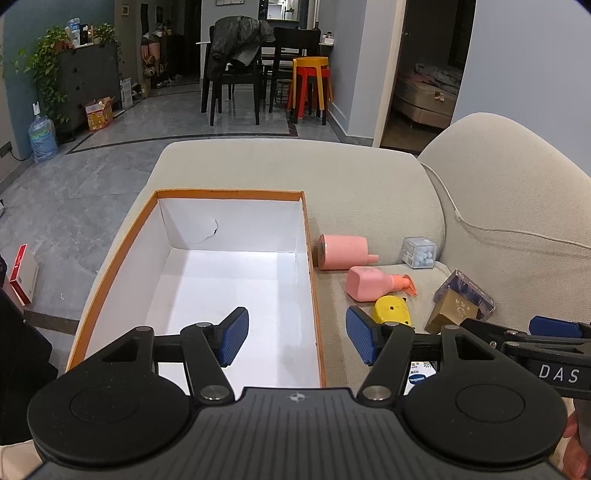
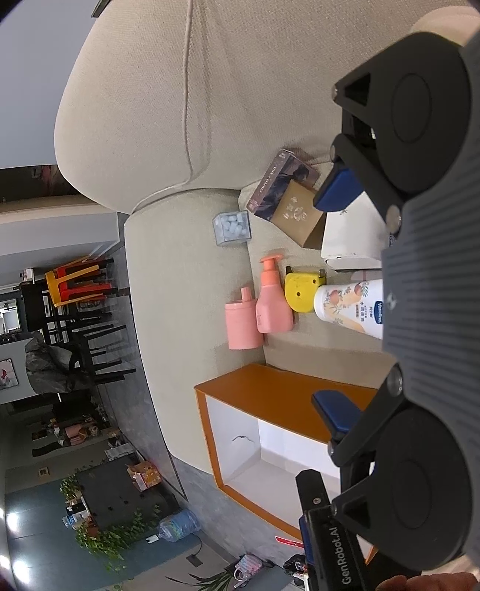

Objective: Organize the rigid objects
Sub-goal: 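Move both tools toward the items on the sofa, then grasp the white rectangular box with the left tool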

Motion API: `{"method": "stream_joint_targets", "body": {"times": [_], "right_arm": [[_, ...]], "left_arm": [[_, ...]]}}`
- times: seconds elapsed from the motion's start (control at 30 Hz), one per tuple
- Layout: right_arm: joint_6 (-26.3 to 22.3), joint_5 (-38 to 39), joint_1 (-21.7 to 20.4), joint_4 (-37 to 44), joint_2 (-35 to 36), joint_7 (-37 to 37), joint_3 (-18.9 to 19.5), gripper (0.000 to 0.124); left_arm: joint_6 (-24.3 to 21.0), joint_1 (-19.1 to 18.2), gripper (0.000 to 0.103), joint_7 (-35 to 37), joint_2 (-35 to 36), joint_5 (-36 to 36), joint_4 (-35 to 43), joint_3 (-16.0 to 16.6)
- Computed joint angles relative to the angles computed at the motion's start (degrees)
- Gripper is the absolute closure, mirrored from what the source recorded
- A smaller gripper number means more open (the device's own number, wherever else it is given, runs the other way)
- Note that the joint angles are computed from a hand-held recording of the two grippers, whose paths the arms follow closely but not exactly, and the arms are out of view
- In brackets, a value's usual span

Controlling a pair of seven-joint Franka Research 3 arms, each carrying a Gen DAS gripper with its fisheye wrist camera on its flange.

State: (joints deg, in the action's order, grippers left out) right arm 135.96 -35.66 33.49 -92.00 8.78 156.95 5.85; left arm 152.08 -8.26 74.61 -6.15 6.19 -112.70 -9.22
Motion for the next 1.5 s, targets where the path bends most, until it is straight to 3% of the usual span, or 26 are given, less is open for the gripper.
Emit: {"method": "stream_joint_targets", "body": {"times": [0.6,0.77,0.9,1.03,1.13,1.23,1.37,1.43,1.5], "right_arm": [[-0.4,-0.1,0.0,-0.5,-0.5,0.2,0.1,0.023],[-0.6,-0.3,-0.5,-1.4,-1.2,0.3,0.2,0.023],[0.4,1.8,-2.0,-3.5,-2.3,-1.0,0.1,0.024],[0.9,5.5,-4.0,-5.5,-3.6,-2.5,0.1,0.042],[0.9,8.8,-5.2,-6.7,-4.3,-4.5,0.4,0.043],[0.8,12.1,-6.2,-7.7,-4.5,-6.4,0.5,0.051],[-0.3,15.5,-7.1,-8.0,-4.2,-7.0,0.4,0.058],[-3.6,15.3,-7.0,-6.5,-3.1,-6.9,0.4,0.063],[-5.9,17.0,-7.2,-5.4,-2.3,-6.8,0.1,0.07]], "left_arm": [[-0.6,0.1,0.031,-0.1,-0.2,0.0,0.0,-0.1],[-1.2,-0.6,0.031,3.1,0.2,-2.5,0.4,0.2],[-2.5,-2.0,0.031,12.8,1.1,-12.1,1.7,1.1],[-2.9,-3.1,0.036,22.7,2.5,-19.9,3.0,0.7],[-6.8,-3.1,0.039,27.1,5.0,-25.3,6.3,0.0],[-11.6,-2.5,0.045,28.3,8.2,-28.9,10.5,-1.2],[-13.4,-2.2,0.045,35.3,10.9,-29.1,13.3,-3.4],[-13.2,-2.3,0.042,40.1,12.3,-29.3,14.4,-4.4],[-12.0,-2.2,0.029,45.2,13.5,-30.4,15.0,-5.5]]}}
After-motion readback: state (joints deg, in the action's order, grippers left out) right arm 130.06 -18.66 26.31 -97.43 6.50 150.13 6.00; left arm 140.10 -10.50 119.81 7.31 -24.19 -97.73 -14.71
